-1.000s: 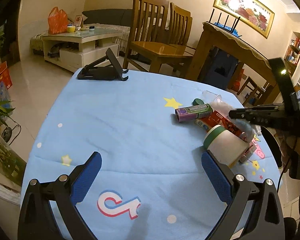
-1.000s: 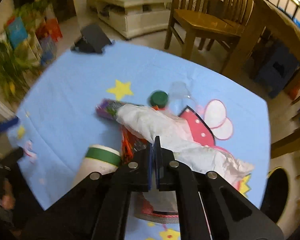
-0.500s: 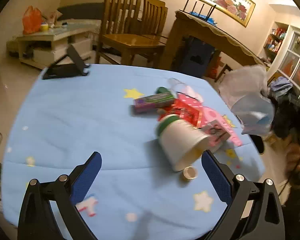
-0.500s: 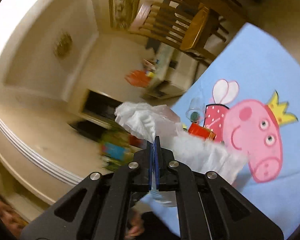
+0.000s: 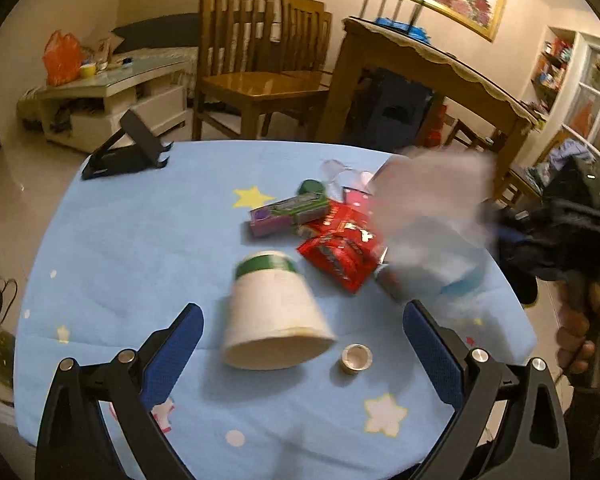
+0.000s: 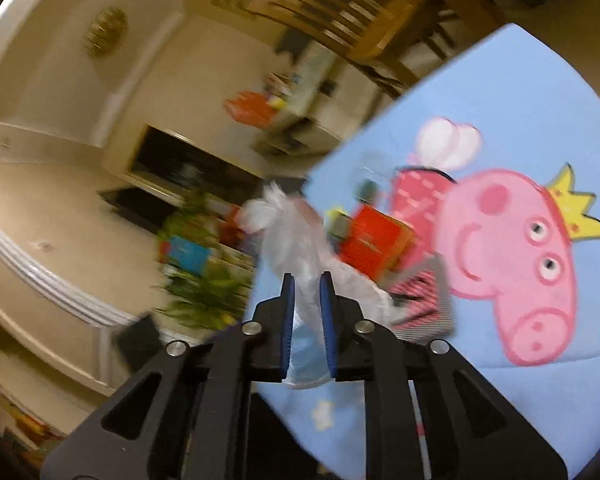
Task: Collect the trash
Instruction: 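Lift the tissue with the right tool while the left tool grasps the blue mask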
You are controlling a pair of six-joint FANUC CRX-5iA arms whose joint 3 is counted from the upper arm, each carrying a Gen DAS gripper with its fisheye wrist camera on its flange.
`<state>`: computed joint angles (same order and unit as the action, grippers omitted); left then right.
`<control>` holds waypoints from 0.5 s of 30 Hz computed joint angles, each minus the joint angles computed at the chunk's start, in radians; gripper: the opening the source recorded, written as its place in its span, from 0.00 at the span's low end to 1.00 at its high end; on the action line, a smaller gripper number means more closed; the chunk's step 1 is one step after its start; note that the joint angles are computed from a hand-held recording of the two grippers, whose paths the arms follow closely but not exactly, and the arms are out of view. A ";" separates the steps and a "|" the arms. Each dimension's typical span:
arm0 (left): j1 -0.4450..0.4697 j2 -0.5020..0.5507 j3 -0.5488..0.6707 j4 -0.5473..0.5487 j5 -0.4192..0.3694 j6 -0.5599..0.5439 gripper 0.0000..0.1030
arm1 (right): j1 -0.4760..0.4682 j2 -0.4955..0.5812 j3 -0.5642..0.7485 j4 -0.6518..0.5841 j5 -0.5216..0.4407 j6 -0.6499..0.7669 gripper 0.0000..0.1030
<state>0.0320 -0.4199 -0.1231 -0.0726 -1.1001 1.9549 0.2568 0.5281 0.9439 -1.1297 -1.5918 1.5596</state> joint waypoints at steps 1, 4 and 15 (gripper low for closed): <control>-0.012 0.009 0.008 -0.007 -0.004 0.000 0.94 | 0.005 -0.003 -0.008 0.009 0.004 0.000 0.08; -0.027 0.025 0.008 0.013 0.006 -0.021 0.94 | -0.019 -0.020 -0.056 -0.056 0.018 0.013 0.05; -0.114 0.111 0.072 -0.068 0.002 0.007 0.94 | 0.117 -0.056 -0.044 0.290 0.057 0.054 0.94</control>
<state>-0.0816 -0.3087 -0.0513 -0.1408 -1.0985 1.9616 0.3741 0.4723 0.8998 -0.8398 -1.5343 1.6136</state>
